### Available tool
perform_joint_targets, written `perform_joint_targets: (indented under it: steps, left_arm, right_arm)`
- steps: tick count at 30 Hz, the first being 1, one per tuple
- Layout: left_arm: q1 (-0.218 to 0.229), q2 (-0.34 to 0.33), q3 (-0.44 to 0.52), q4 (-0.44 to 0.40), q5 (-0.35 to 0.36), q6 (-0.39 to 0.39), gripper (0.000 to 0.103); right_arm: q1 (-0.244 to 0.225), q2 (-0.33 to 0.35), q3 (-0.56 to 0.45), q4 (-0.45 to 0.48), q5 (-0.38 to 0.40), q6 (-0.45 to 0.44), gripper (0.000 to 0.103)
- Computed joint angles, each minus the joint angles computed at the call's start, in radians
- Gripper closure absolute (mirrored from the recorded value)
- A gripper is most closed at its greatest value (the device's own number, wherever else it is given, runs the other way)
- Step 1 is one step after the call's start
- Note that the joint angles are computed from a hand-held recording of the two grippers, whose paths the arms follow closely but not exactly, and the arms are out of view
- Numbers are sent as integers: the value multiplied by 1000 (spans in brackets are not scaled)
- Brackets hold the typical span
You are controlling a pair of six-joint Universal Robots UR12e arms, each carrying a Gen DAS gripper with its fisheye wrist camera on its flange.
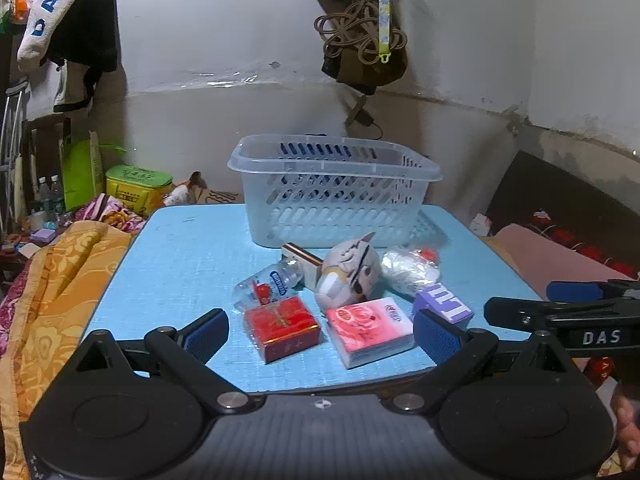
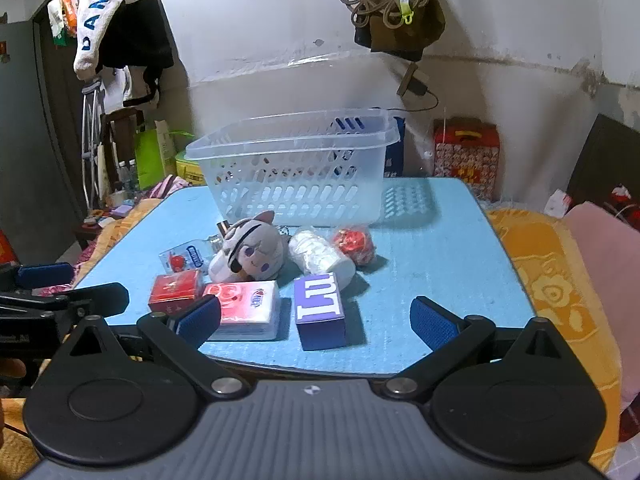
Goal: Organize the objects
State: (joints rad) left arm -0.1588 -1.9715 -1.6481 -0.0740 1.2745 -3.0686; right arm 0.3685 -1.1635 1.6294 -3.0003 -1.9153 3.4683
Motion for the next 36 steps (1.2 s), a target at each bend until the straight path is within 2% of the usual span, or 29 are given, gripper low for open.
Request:
perform_joint_targets:
  steps: [3,12,21,36]
  left_arm:
    - [1,-1,0,2,-5,0,3]
    - [1,-1,0,1,-9,-8,3]
    - [2,-1,0,2,-12,-8,3]
    - [10,0,-4,-8,-22,-27,3]
  right_arm:
    - [5,4,-4,-1,-22,-14,0]
    - [1,3,-6,9,-12,-12,0]
    - [9,10,-15,23,-43,-31,0]
    - [5,8,-17,39,-38,-18,0]
